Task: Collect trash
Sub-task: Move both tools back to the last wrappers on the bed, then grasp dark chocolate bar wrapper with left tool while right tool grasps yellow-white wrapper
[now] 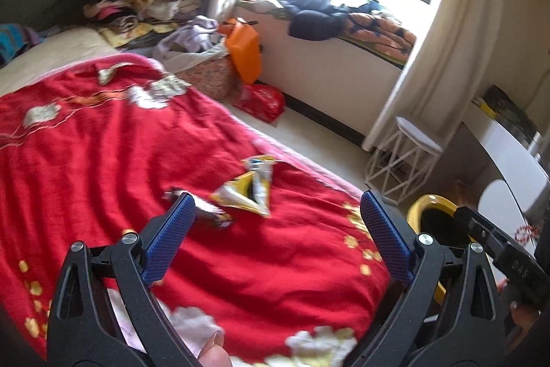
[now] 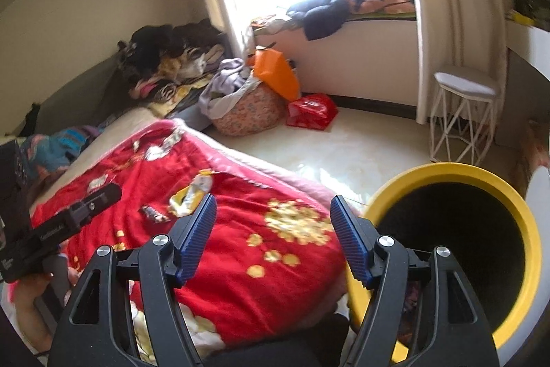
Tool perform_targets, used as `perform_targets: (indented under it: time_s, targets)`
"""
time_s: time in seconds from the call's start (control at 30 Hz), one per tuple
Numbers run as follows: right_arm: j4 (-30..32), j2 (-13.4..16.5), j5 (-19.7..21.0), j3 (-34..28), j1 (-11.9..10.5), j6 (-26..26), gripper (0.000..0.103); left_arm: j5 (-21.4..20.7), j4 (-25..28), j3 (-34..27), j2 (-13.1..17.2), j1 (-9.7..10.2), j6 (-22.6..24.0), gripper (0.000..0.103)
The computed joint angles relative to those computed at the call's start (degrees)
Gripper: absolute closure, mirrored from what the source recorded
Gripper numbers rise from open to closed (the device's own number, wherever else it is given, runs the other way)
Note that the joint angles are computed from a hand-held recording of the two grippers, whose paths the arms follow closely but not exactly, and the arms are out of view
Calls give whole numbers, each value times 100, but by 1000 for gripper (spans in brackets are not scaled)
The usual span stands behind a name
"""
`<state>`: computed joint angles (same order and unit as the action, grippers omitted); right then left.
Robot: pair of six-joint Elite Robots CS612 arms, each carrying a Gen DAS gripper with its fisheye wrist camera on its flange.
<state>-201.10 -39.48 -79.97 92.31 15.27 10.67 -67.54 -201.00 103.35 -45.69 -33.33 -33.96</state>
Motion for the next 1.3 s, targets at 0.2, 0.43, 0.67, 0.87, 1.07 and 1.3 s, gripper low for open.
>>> perform_targets:
  time_s: [0.2, 0.43, 0.67, 0.87, 1.07, 1.3]
  targets:
    - [552, 211, 223, -475, 147, 35, 37, 147, 140, 164, -51, 186, -481, 14]
    - [1332, 503, 473, -1116, 281, 206, 40, 58, 194, 312, -72, 387, -954, 23]
    - [2105, 851, 619, -1820, 416, 72, 59, -376, 279, 319, -17, 562, -1264, 48]
    - [2652, 1093, 768, -2284, 466, 147, 67, -872, 245, 206, 98, 688, -1354, 57]
    - [3058, 1259, 910, -2595, 475, 145, 71, -1260, 306, 20, 216, 776, -1356, 60]
    - [3218, 1337, 1395, -2643, 389, 334, 86, -1716, 548, -305, 417, 900, -1506, 66]
